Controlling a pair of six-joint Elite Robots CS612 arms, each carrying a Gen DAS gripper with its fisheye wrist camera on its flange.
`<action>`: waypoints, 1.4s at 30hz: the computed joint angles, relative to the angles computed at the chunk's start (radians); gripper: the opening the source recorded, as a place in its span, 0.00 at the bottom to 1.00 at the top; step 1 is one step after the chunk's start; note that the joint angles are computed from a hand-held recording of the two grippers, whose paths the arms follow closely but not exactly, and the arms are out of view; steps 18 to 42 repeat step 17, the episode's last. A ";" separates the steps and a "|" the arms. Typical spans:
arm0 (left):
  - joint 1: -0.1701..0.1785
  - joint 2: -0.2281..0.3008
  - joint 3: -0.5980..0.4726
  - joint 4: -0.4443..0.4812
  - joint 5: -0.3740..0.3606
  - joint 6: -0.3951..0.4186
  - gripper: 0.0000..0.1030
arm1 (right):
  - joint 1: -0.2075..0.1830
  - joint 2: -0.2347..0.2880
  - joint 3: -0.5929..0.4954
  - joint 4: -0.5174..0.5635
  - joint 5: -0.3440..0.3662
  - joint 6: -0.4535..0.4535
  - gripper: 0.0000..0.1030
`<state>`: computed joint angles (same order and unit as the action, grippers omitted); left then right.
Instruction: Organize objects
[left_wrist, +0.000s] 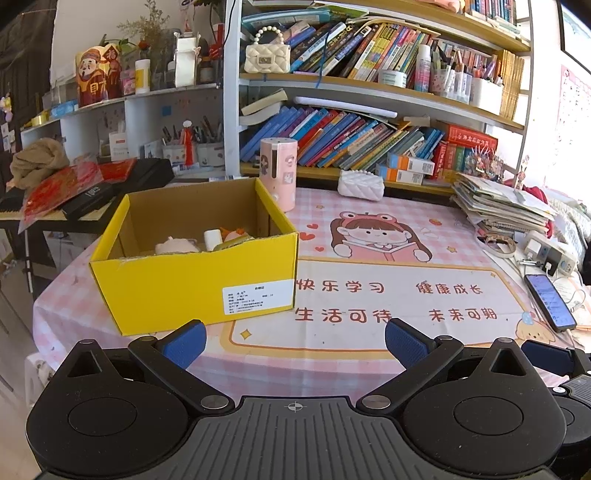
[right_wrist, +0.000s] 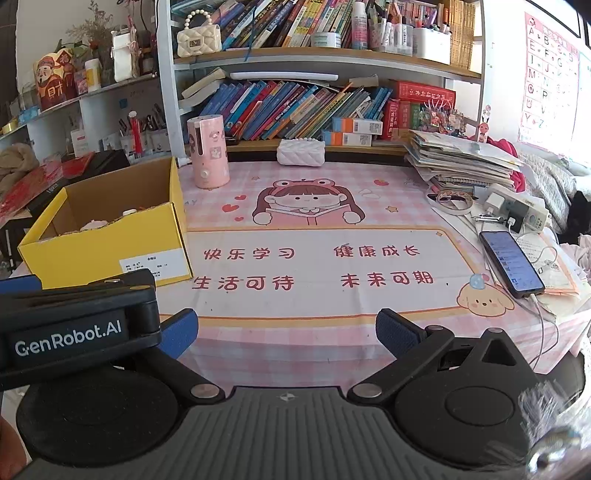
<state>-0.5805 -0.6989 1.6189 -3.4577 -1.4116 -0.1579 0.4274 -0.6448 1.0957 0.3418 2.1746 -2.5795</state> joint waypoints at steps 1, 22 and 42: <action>0.000 0.000 0.000 0.000 0.000 0.000 1.00 | 0.000 0.000 0.000 0.000 0.000 0.000 1.00; 0.000 0.003 -0.002 -0.001 -0.003 0.008 1.00 | -0.003 0.004 0.001 -0.003 -0.012 -0.005 1.00; 0.000 0.003 -0.002 -0.001 -0.003 0.008 1.00 | -0.003 0.004 0.001 -0.003 -0.012 -0.005 1.00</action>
